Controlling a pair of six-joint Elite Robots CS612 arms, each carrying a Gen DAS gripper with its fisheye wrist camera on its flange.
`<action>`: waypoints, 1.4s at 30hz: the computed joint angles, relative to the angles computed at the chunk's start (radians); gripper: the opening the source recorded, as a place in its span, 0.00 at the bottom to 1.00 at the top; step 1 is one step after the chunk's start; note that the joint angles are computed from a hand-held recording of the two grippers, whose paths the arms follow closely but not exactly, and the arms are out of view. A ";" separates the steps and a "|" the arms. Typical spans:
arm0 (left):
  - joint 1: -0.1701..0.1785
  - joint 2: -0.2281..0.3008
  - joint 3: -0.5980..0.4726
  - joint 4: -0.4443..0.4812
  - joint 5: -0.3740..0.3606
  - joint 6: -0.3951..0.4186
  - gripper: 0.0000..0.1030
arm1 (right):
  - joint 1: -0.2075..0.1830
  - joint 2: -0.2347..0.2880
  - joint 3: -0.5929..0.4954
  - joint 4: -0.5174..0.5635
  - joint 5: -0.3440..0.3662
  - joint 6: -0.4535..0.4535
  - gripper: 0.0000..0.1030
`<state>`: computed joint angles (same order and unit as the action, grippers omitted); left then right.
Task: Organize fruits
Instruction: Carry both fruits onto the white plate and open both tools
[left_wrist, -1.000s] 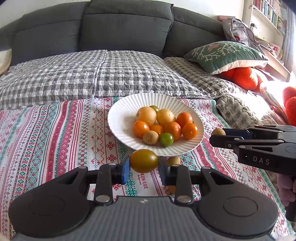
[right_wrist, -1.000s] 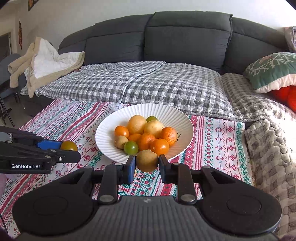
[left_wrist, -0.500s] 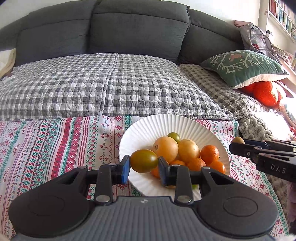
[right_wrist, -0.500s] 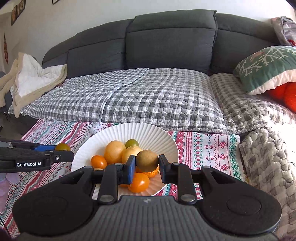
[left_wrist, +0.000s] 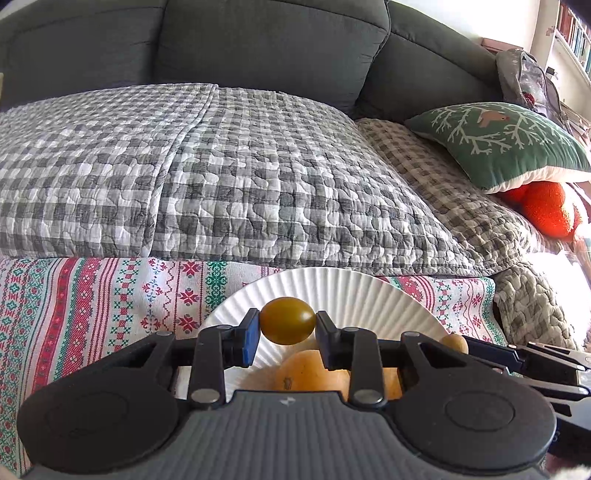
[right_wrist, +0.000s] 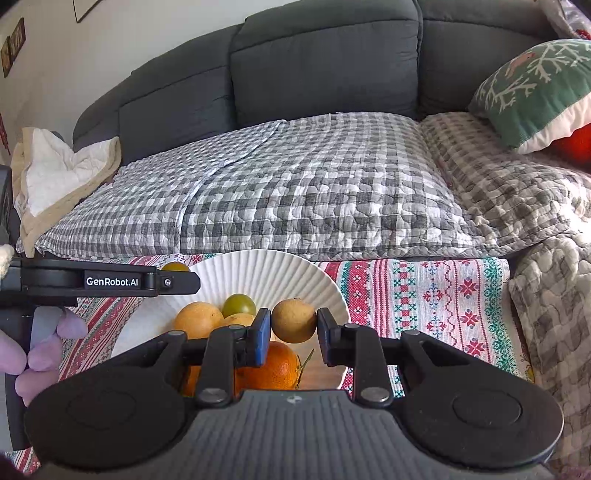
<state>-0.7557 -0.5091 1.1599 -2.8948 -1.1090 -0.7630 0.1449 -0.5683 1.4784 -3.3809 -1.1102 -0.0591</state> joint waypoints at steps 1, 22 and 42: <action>0.002 0.005 -0.011 0.013 -0.006 0.004 0.28 | -0.001 0.004 -0.005 0.006 0.005 0.008 0.24; 0.000 0.028 -0.052 0.030 -0.020 0.033 0.42 | -0.010 0.005 -0.015 0.024 0.029 0.085 0.33; -0.063 -0.106 0.190 -0.065 0.064 0.033 0.80 | 0.001 -0.096 0.126 -0.016 -0.043 0.060 0.74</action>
